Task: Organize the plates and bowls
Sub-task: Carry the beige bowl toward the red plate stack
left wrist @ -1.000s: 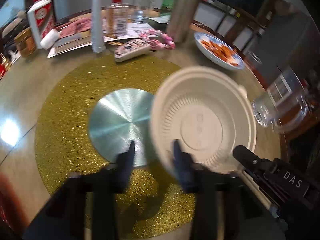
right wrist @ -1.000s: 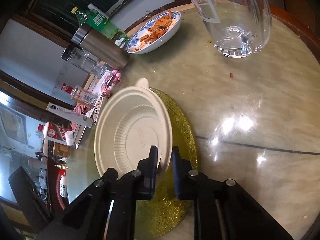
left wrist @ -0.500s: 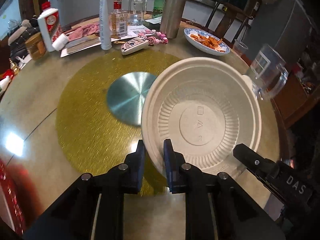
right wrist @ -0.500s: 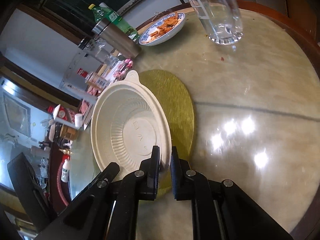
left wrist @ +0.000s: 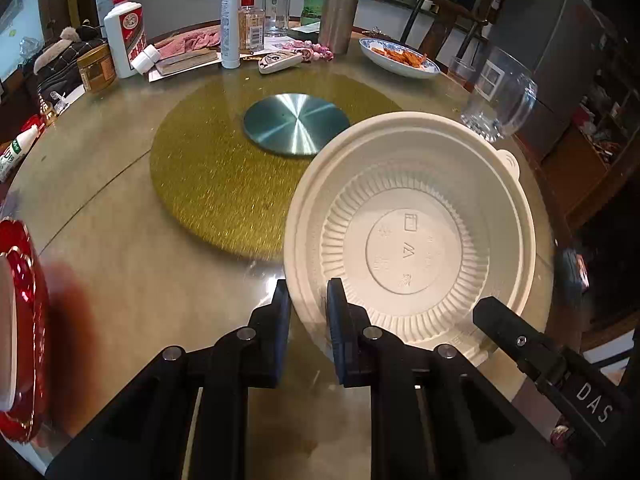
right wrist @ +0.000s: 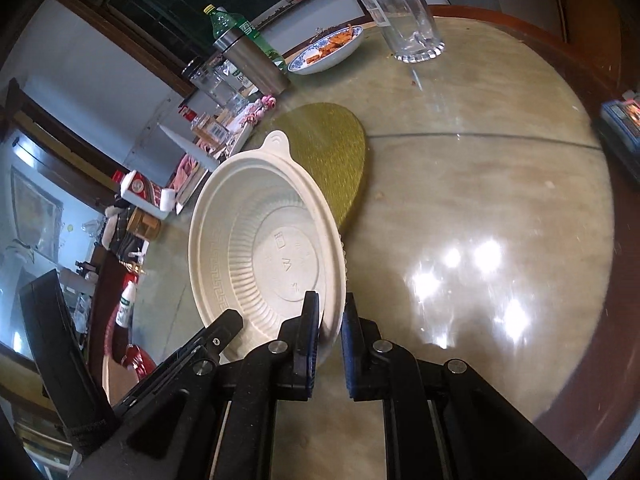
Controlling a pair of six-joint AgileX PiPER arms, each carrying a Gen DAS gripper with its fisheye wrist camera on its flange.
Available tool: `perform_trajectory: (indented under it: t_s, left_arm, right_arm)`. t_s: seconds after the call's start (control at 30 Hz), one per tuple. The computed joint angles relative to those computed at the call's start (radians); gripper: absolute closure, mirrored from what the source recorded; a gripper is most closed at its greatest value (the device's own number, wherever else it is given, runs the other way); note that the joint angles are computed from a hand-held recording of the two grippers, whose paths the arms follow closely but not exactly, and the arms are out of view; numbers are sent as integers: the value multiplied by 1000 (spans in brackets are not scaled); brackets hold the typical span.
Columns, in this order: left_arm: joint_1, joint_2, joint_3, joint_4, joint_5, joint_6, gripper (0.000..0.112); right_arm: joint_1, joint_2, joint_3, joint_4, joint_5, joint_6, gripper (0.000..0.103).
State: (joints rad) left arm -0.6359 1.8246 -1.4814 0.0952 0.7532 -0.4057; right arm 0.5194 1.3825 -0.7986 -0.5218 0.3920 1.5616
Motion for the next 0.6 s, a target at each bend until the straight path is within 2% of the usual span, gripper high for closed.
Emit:
perform_trajectory:
  t_s: [0.23,0.6]
  left_arm:
    - [10,-97,150,-26,-64,27,96]
    - [43,-188,271,-95,-110,96,96]
  right_arm:
    - [138,-37,48,-189,70,273,93]
    - [310,-29,38,-321,208,473,93]
